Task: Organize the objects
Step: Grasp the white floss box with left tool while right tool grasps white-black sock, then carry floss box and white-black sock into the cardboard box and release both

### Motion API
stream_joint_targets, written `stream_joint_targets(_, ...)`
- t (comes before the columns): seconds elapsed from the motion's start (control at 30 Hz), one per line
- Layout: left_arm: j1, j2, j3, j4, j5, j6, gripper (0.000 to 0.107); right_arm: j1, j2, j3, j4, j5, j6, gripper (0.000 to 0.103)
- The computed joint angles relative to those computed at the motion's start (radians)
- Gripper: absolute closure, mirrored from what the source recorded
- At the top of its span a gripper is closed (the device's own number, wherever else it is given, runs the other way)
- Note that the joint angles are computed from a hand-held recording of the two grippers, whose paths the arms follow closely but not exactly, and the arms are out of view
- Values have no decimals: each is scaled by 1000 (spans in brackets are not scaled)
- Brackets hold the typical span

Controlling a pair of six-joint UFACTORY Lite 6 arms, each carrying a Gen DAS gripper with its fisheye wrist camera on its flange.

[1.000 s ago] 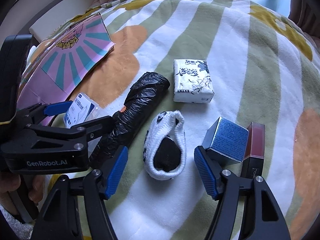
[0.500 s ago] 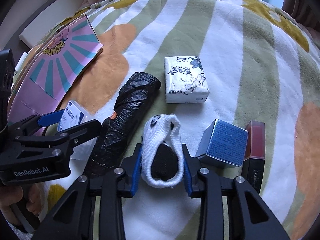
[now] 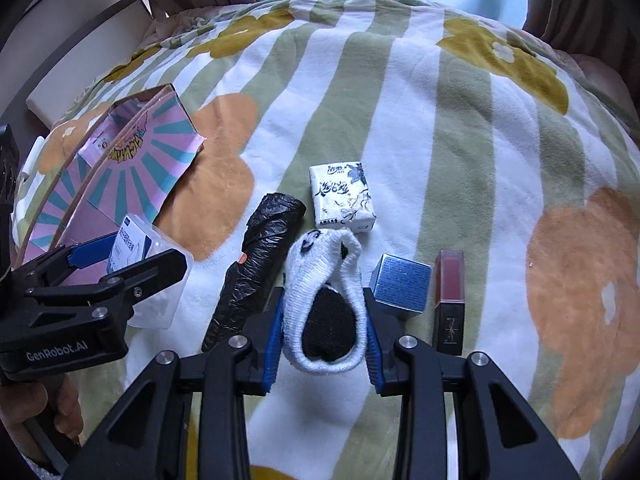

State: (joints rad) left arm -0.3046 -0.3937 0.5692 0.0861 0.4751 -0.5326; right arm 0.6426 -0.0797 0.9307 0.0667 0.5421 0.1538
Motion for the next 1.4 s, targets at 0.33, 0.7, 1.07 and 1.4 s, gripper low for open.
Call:
stream_joint_targets(0.33,11,-117,258,-71,315,164,14,101,-121,237,-198,345,347,71)
stream_joint_targets(0.7,61,-108,645,-63,688,298,14,244,-93,604,-312,736,585,71)
stream_joint_targets(1.07,19,-53,888,-32,872,318,14,380,-55,768,-399,920,731,71)
stream_joint_targets(1.4,300,-54,922,-178,891,532,14,453,144,1009,-418,946,715,71)
